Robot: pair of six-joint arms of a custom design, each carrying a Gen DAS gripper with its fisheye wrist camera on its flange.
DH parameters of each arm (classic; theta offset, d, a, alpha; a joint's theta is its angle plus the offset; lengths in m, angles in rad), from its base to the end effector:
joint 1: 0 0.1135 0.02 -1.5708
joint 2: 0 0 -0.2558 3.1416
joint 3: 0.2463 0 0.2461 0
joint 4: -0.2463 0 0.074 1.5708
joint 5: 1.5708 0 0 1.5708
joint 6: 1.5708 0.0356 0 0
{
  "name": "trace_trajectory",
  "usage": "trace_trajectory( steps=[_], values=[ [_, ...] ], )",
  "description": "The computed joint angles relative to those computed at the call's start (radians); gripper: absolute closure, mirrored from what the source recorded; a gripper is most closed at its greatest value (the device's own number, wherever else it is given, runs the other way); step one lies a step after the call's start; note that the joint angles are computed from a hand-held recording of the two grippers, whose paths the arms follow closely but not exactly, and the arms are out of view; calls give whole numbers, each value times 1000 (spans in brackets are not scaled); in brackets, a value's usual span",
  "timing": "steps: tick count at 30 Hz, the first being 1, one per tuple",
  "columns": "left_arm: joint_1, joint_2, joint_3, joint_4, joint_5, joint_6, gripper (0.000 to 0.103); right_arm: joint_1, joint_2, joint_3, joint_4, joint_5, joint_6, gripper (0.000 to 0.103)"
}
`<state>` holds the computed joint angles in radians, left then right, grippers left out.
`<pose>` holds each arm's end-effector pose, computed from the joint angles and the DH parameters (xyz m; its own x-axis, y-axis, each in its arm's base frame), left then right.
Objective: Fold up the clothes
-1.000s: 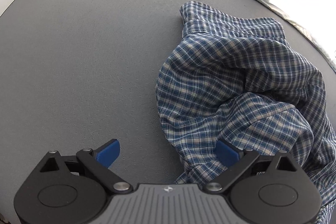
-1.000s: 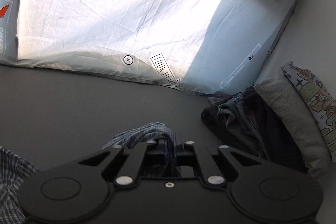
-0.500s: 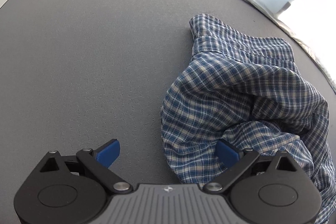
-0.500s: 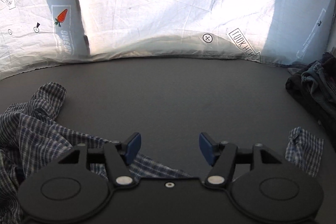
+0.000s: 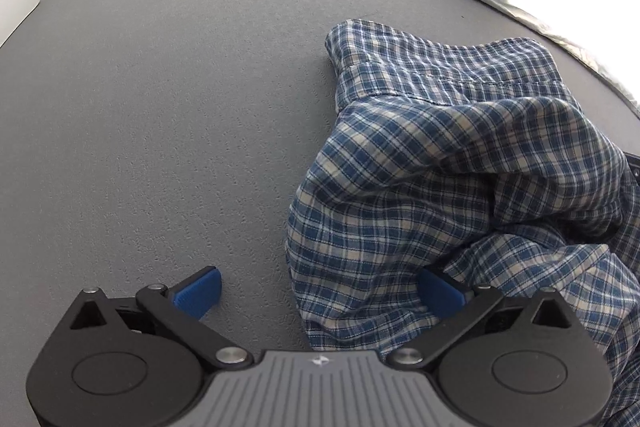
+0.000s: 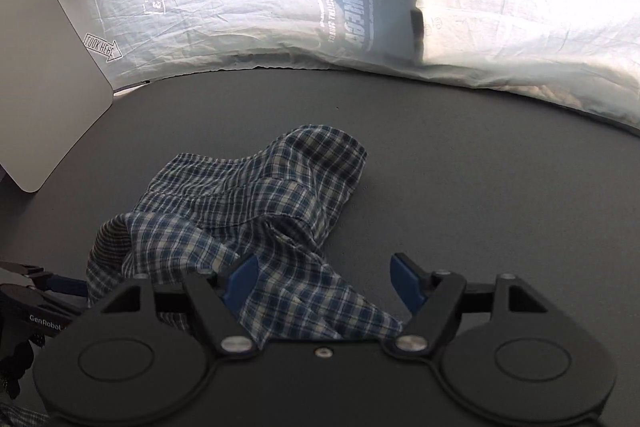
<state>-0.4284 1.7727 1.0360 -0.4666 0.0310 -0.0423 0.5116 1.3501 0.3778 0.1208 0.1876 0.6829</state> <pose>0.2977 -0.1372 0.1459 -0.8661 0.3491 -0.3577 0.3891 0.9201 -0.0441 0.1949 0.1018 0.1177 -0.7448 0.2929 -0.5996 0.1239 0.9436 0.3069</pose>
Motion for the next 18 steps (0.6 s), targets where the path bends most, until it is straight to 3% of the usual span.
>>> trace_trajectory(
  steps=[3, 8, 11, 12, 13, 18],
  values=[
    [-24, 14, 9, 8, -39, 14, 0, -55, 76, 6, 64, -78, 43, 30],
    [-28, 38, 27, 36, -47, 11, 0, -27, 158, 45, 51, -86, 37, 33],
    [-28, 54, 43, 50, -52, 9, 0, -4, 167, 64, 18, -47, 15, 63],
    [-28, 58, 44, 62, -53, 10, 0, -5, 169, 71, 5, -42, 5, 91],
    [-28, 61, 44, 74, -54, 11, 0, 0, 167, 69, 5, -19, 0, 98],
    [-23, 116, 110, 103, -98, 30, 0, 26, 133, 61, -14, 179, -30, 100]
  ],
)
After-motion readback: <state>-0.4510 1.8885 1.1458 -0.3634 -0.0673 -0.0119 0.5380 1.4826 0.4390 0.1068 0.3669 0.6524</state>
